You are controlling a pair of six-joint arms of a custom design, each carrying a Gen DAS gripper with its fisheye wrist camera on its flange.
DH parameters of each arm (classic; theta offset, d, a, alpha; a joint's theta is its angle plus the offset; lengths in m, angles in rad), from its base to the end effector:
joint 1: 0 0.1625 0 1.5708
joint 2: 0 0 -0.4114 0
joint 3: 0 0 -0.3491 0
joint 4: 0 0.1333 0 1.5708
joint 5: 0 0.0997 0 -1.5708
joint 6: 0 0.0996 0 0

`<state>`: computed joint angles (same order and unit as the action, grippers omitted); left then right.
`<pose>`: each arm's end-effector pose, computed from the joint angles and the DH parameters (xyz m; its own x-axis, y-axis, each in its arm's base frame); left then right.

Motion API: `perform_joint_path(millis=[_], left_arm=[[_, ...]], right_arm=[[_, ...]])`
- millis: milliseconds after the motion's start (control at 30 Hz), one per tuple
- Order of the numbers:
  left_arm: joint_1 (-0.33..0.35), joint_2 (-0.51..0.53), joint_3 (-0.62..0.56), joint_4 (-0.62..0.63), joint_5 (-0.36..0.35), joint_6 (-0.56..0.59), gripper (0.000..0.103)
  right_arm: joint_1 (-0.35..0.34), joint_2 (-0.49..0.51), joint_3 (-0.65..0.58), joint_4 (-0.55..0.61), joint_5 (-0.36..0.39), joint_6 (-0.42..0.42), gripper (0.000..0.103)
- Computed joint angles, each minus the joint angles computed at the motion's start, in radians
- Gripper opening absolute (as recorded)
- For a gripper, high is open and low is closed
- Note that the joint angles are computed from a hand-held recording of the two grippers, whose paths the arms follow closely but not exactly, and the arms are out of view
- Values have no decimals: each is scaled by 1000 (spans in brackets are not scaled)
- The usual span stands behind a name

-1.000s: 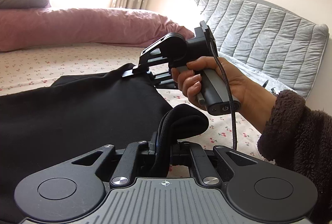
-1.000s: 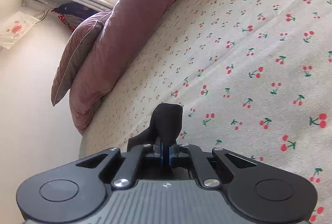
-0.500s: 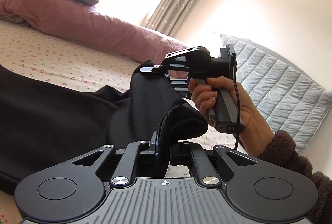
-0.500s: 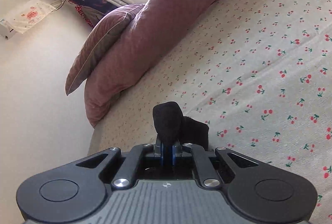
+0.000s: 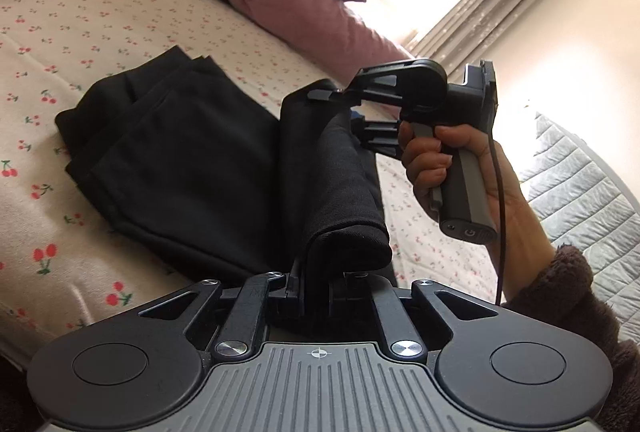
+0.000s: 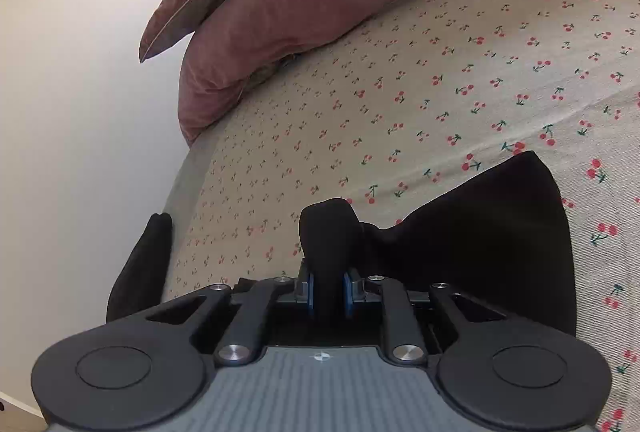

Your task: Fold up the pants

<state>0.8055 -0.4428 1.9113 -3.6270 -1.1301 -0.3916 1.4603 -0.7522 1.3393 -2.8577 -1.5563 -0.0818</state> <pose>-0.2475 -0.5114 -0.0282 -0.9744 0.1924 -0.1165 0.2214 0.7288 -0.6480 0.0533 -0.7418 0.2382 -0.9984 0.0385 0.0416 0.0028 0.7660 -0.6428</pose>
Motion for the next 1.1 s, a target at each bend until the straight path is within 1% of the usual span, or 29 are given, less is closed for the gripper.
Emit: perform_joint_path(millis=[33, 67, 100, 133, 200, 267, 300, 333, 400, 467, 500, 533, 567, 600, 633, 667, 733, 800, 867, 933, 967, 1000, 1033, 1067, 1100], left_arm=[[8, -11, 7, 25, -2, -2, 13], [16, -24, 18, 47, -4, -2, 15], [26, -39, 24, 76, -18, 12, 19], [32, -52, 30, 96, -23, 24, 27], [33, -69, 43, 101, -22, 53, 36], [33, -87, 58, 88, -18, 93, 46], [35, -93, 60, 71, -10, 117, 55], [35, -100, 64, 55, 0, 140, 61], [36, -115, 68, 36, 13, 178, 63], [49, -125, 45, 49, 0, 209, 64], [59, -130, 26, 79, -19, 222, 64], [76, -128, -10, 120, -53, 242, 64], [90, -123, -43, 157, -81, 254, 64], [100, -115, -79, 200, -92, 255, 64], [109, -106, -118, 254, -95, 259, 64], [112, -91, -155, 287, -80, 268, 64], [111, -56, -212, 324, -23, 287, 61], [112, -29, -253, 349, 21, 280, 59], [129, -6, -284, 344, 9, 282, 58], [136, 9, -304, 350, 8, 265, 48], [137, 17, -312, 350, 10, 267, 46], [135, 24, -315, 334, 17, 280, 38], [132, 34, -324, 325, 32, 289, 27], [129, 46, -338, 326, 50, 295, 22], [127, 56, -354, 331, 62, 304, 7]], right_arm=[[6, 16, -13, 8, -7, -8, 31], [10, 27, -21, 10, -14, -17, 36], [16, 36, -19, 5, -15, -27, 44], [18, 40, -21, 10, -6, -34, 45], [22, 39, -24, 30, 14, -52, 46], [28, 24, -13, 34, 11, -88, 49], [31, 14, -1, 30, 4, -110, 54], [34, -1, 18, 20, -8, -140, 59], [30, -41, 72, -3, -13, -191, 64], [18, -81, 131, -28, -2, -226, 66], [11, -95, 158, -44, 6, -235, 68], [1, -115, 188, -56, 16, -242, 71], [-7, -131, 211, -61, 25, -248, 71], [-15, -145, 237, -71, 29, -254, 71], [-22, -158, 261, -79, 30, -258, 71], [-28, -170, 282, -87, 30, -263, 72], [-40, -189, 323, -108, 33, -276, 73], [-51, -208, 363, -132, 40, -293, 74], [-61, -219, 395, -159, 43, -313, 75], [-71, -224, 419, -189, 48, -337, 75], [-76, -223, 425, -199, 51, -347, 75], [-83, -221, 433, -212, 59, -360, 76], [-89, -219, 438, -223, 70, -369, 76], [-94, -216, 439, -226, 82, -374, 76], [-100, -215, 438, -222, 98, -377, 76]])
